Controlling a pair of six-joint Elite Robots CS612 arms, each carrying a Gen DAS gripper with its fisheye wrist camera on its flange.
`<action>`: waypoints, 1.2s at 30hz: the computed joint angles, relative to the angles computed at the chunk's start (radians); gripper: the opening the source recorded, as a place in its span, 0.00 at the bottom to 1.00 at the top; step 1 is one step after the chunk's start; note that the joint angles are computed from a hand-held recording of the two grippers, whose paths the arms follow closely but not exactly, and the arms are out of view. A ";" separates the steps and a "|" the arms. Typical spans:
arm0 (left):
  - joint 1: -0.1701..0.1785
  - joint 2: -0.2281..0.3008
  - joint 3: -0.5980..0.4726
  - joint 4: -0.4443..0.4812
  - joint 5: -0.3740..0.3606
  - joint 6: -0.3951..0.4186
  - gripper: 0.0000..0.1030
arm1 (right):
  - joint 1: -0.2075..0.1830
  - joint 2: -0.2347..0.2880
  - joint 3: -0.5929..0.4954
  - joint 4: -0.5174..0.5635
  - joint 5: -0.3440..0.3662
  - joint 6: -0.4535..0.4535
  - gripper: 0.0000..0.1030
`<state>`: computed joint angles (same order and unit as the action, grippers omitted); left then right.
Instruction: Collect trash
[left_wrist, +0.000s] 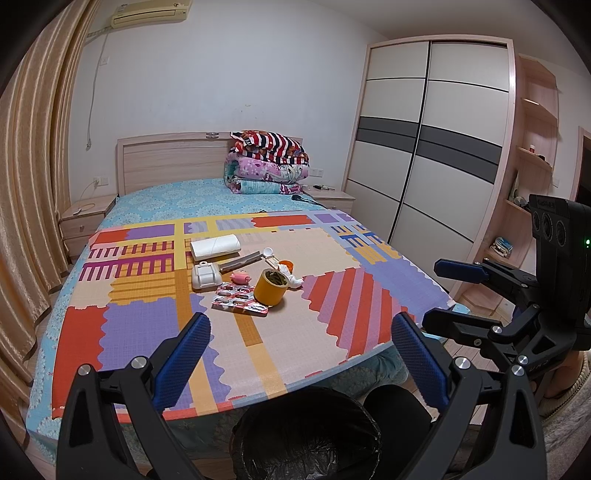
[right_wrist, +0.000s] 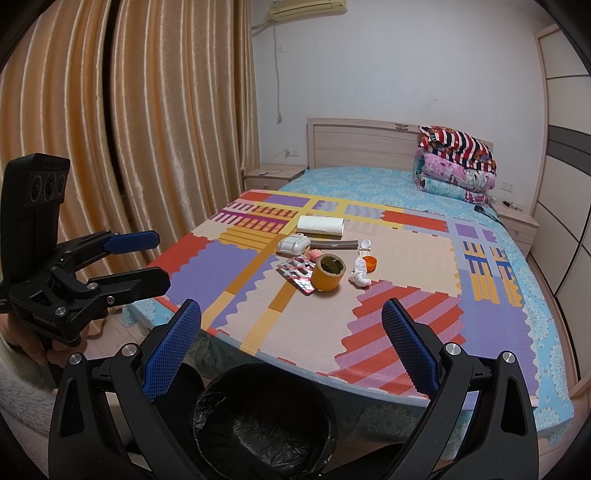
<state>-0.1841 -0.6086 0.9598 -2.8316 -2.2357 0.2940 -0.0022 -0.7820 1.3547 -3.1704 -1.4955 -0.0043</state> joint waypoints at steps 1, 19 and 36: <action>0.001 0.000 0.000 0.000 -0.001 0.000 0.92 | 0.000 0.000 0.000 0.000 0.001 0.000 0.96; -0.003 0.018 -0.025 0.034 0.006 -0.004 0.92 | -0.003 0.010 -0.017 0.024 0.015 0.011 0.96; -0.013 0.254 -0.459 0.403 0.047 -0.028 0.92 | -0.034 0.131 -0.225 0.189 0.097 0.032 0.96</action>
<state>-0.1973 -0.3547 0.5004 -2.4283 -2.1884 0.2656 -0.0364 -0.6507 1.1297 -2.9816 -1.3987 0.0276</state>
